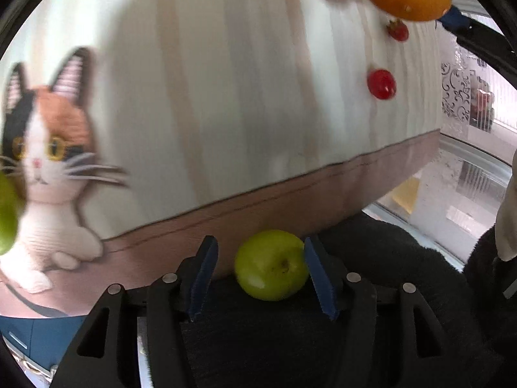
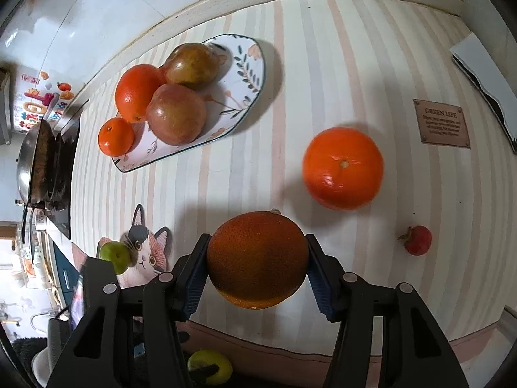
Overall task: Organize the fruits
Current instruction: 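Lift the green lime with the left tool while the right tool holds the tangerine, then carry the lime and tangerine toward the floral plate with both tools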
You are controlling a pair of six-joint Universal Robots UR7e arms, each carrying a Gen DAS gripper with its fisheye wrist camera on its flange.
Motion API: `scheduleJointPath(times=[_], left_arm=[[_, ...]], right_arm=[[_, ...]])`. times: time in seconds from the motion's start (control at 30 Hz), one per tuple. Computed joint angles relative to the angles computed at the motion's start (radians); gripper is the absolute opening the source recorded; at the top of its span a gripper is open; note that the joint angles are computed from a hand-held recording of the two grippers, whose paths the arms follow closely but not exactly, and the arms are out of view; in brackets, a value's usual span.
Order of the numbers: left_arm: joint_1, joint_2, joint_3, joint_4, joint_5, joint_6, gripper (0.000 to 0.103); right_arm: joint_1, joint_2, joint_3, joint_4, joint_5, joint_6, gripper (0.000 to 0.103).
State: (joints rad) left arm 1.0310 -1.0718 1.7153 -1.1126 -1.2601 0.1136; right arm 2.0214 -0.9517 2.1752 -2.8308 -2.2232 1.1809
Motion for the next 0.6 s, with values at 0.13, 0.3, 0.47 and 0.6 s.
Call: scheduleJointPath(times=[0.13,0.3,0.47,0.6], left_arm=[[-0.005,0.023,0.025,0.024,-0.010,-0.010,0.055],[-0.045,0.000,0.070,-0.006,0.032,0.023,0.055],[-0.063,-0.031,0.111,-0.042,0.054,0.014,0.055],[-0.028,-0.001,0.042,-0.092,0.081,-0.028,0.055]], right_arm=[[-0.003,-0.026,0.045,-0.017,-0.004,0.028,0.059],[-0.010,-0.046,0.089,-0.034,-0.003,0.057,0.059],[-0.011,-0.048,0.105,-0.068,-0.001,0.056,0.059],[-0.012,-0.044,0.095,-0.078,-0.007,0.037,0.059]])
